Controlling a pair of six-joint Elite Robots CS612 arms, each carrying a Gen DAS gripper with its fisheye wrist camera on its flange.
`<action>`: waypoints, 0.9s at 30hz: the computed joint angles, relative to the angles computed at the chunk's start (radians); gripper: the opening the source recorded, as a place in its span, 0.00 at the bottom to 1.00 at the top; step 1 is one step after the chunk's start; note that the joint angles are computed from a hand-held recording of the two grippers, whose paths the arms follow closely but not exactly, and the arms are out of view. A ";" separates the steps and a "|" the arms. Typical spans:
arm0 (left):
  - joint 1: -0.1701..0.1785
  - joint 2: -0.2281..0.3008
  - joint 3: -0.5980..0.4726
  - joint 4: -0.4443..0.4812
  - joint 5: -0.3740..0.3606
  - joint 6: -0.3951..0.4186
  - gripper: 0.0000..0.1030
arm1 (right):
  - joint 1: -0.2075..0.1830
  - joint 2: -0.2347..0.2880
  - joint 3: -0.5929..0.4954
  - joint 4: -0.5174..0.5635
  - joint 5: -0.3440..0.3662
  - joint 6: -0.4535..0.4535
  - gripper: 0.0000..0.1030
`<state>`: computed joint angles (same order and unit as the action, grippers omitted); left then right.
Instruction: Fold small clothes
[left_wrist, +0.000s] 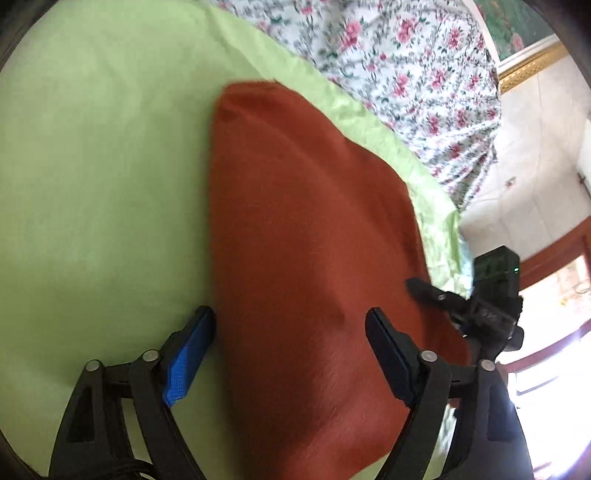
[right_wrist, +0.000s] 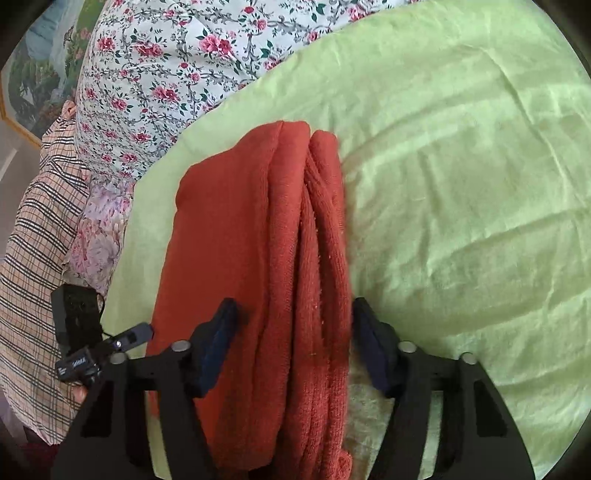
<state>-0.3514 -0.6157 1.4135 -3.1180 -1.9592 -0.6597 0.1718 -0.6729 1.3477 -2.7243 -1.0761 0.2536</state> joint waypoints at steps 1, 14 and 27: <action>0.000 0.012 -0.023 0.024 -0.009 0.009 0.53 | -0.001 0.007 -0.003 0.004 0.020 0.007 0.49; -0.006 -0.192 0.282 -0.129 0.135 0.106 0.23 | 0.052 -0.012 0.061 -0.168 0.161 0.084 0.22; 0.101 -0.185 0.428 -0.265 -0.004 -0.034 0.41 | 0.130 0.048 0.038 -0.136 0.226 0.115 0.23</action>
